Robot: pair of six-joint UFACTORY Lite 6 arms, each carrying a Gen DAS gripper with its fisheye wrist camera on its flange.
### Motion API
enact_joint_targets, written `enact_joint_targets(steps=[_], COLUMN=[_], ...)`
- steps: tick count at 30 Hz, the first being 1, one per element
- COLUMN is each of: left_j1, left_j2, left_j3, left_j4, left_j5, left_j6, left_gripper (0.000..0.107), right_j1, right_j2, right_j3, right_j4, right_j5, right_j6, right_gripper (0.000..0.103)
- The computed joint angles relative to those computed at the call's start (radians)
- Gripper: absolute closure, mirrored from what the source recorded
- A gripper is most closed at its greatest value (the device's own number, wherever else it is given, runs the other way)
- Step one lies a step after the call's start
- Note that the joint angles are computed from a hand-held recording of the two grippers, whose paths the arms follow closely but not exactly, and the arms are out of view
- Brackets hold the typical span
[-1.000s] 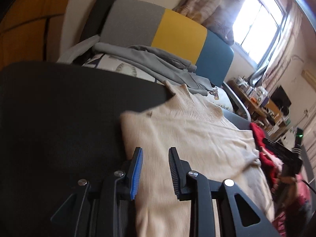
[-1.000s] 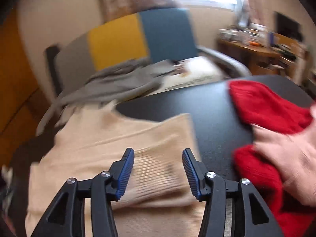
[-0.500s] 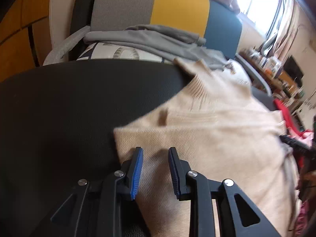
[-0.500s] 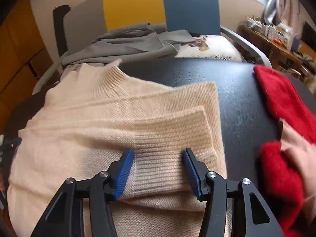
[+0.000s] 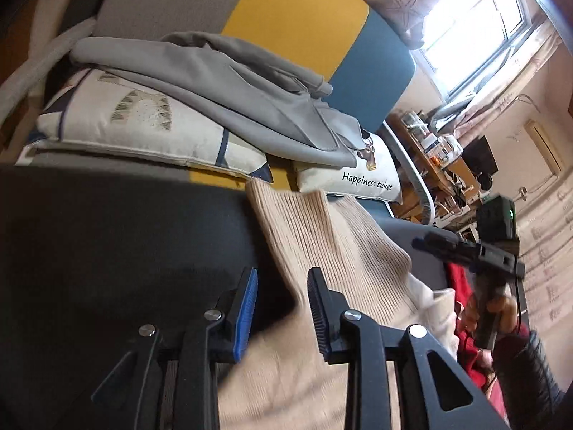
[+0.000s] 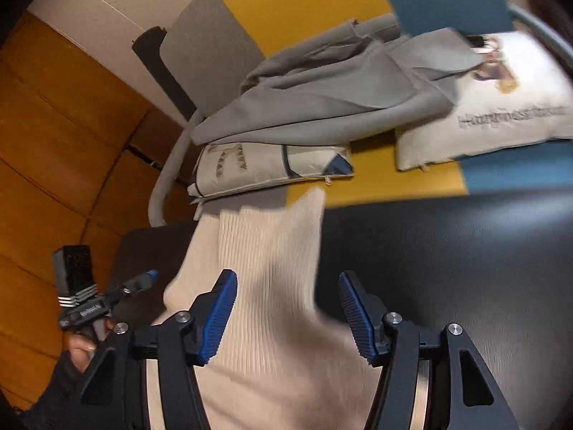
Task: Fold clothes
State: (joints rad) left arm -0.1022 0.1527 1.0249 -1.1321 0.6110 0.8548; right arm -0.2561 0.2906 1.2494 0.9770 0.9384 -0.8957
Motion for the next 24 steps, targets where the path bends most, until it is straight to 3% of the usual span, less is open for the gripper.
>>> enact_joint_targets(steps=[5,8,10,17,19,20,21,24], left_j1=[-0.017,-0.024,-0.04,-0.092,-0.118,-0.128,-0.131,-0.142], left_j2=[0.219,0.322,0.355,0.424,0.417,0.408,0.399,0.352], left_j3=[0.206,0.303,0.34,0.46,0.464,0.457,0.446,0.386], left_j4=[0.016,0.021,0.028,0.175,0.271,0.298,0.298,0.278], left_j5=[0.035,0.064,0.05,0.012,-0.035,-0.053,-0.061,-0.103], left_j6=[-0.02,-0.046,-0.051,-0.17,-0.251,-0.265,-0.257,-0.22], left_gripper=[0.074,0.072,0.072,0.075,0.095,0.096,0.101,0.102], right_j1=[0.065,0.074,0.092,0.179,0.186,0.186,0.182,0.203], right_j2=[0.312,0.403,0.449,0.461,0.455,0.458,0.444,0.385], right_j3=[0.348,0.467,0.533,0.566,0.563,0.564,0.539,0.454], right_j4=[-0.116,-0.124,-0.135,-0.248,-0.282,-0.292,-0.286,-0.295], right_j5=[0.061,0.1,0.141,0.055,0.027,0.024,0.014,-0.057], right_j6=[0.141,0.151,0.162,0.192,0.221,0.236,0.225,0.192], right_gripper=[0.042,0.042,0.042,0.048,0.07,0.098,0.098,0.098])
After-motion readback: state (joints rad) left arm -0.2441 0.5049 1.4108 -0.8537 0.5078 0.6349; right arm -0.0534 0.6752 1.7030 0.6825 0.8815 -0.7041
